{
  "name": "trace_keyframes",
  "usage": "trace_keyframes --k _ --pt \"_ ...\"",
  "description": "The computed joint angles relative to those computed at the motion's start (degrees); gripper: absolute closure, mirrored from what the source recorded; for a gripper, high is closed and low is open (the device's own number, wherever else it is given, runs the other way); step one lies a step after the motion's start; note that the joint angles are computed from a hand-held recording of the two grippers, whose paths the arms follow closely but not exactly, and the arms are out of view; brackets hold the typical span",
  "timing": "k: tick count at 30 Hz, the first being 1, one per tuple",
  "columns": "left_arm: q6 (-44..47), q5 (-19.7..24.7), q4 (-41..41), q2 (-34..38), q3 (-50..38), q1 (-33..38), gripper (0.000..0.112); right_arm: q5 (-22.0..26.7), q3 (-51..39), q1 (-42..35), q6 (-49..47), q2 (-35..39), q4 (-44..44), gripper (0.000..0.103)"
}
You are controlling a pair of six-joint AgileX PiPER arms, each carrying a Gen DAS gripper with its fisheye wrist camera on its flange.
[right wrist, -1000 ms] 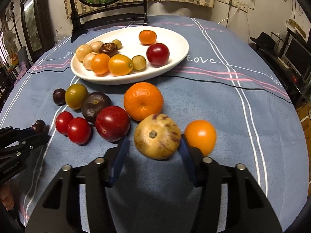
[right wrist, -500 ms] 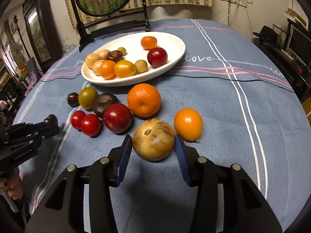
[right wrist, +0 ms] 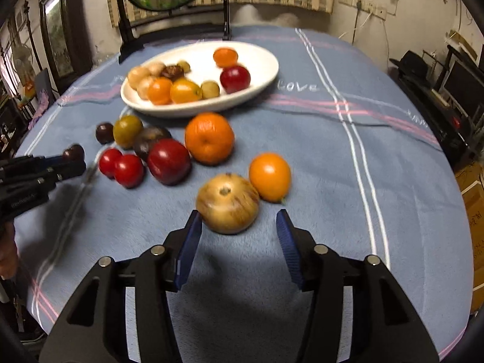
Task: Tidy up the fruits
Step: 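Grasp the large speckled brown fruit with the right tool while the left tool holds the plum, then carry both fruits onto the white plate and open both tools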
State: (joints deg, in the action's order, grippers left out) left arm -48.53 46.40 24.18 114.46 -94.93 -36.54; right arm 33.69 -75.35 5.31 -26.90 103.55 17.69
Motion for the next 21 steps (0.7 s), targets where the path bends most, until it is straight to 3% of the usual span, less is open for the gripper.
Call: trace_keyframes --k 6,8,12,21 --pt "0.7 0.4 -0.7 0.6 -0.8 -0.1 0.084 -1.6 -2.3 3.8 7.5 2.9 -8.3 0.050" --pt "0.8 0.6 -0.8 0.8 -0.9 0.1 0.084 -2.0 -2.7 3.8 8.3 3.2 -8.7 0.055" --pt "0.9 0.6 -0.8 0.9 -1.1 0.4 0.084 -0.1 -2.4 1.1 -3.0 2.7 2.4 0.060" --pt "4.7 3.0 -0.2 2.7 -7.1 0.7 0.084 8.8 -8.3 -3.7 -15.7 2.6 21.1 0.060"
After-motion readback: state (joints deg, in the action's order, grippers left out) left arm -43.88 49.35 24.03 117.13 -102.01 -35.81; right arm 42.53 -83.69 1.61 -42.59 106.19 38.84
